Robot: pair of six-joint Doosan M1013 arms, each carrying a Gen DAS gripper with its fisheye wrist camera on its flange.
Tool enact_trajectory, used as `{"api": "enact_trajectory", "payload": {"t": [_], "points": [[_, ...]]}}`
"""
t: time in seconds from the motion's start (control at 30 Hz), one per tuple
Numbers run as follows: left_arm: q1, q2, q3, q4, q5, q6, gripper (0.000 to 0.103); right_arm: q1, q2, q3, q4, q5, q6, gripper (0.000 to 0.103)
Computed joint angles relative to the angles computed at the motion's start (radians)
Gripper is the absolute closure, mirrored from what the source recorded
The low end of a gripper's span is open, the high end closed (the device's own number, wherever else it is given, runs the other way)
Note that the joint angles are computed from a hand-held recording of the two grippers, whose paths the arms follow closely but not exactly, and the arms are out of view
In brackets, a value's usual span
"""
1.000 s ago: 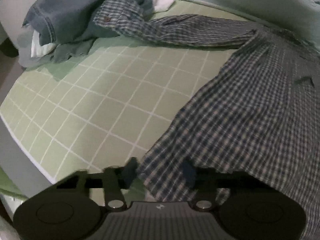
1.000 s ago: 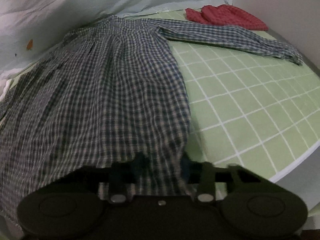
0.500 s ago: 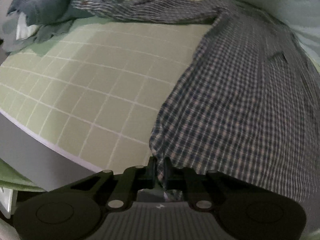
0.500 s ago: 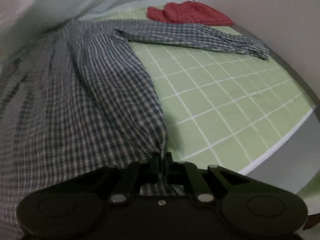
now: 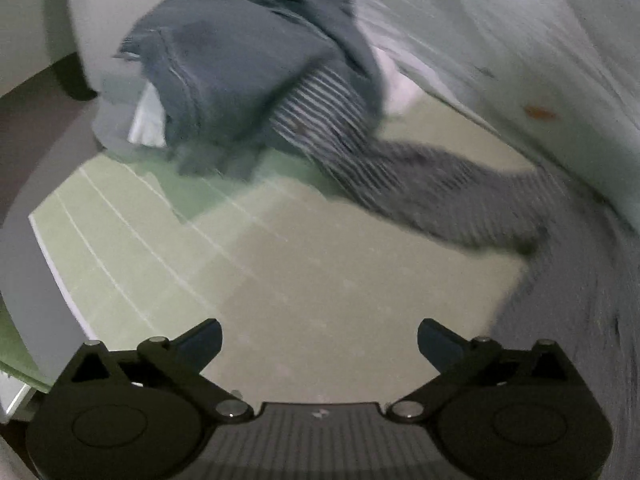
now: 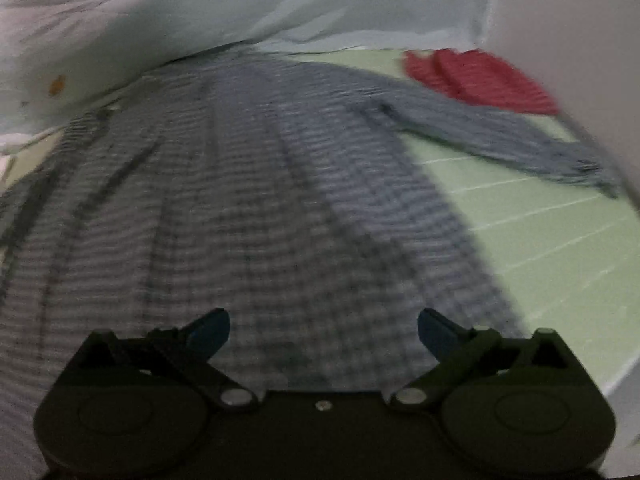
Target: Fold clothes
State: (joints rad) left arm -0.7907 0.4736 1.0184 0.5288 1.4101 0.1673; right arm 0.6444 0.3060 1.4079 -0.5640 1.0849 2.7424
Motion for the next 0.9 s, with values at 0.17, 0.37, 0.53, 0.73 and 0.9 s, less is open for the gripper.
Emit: {"api": "enact_trajectory", "payload": {"t": [0.17,0.37,0.53,0.73,0.9], "points": [[0.054,0.028,-0.027,0.014,-0.018,-0.052,0.001,0.004,0.054,-0.067,0.062,0.017,-0.046,0.001],[0.118,0.082,-0.085,0.007,-0.037,-0.068,0.003,-0.017,0.118,-0.139,0.111,0.100,-0.059,0.001],[0.154,0.126,-0.132,0.011,-0.046,-0.078,0.018,-0.030,0.158,-0.188,0.130,0.120,-0.099,0.000],[0.173,0.155,-0.159,-0.009,-0.044,-0.100,0.058,-0.028,0.178,-0.202,0.076,0.080,-0.084,0.000],[0.153,0.158,-0.162,0.035,-0.017,-0.117,0.086,-0.019,0.163,-0.147,-0.034,-0.018,-0.048,0.000]]}}
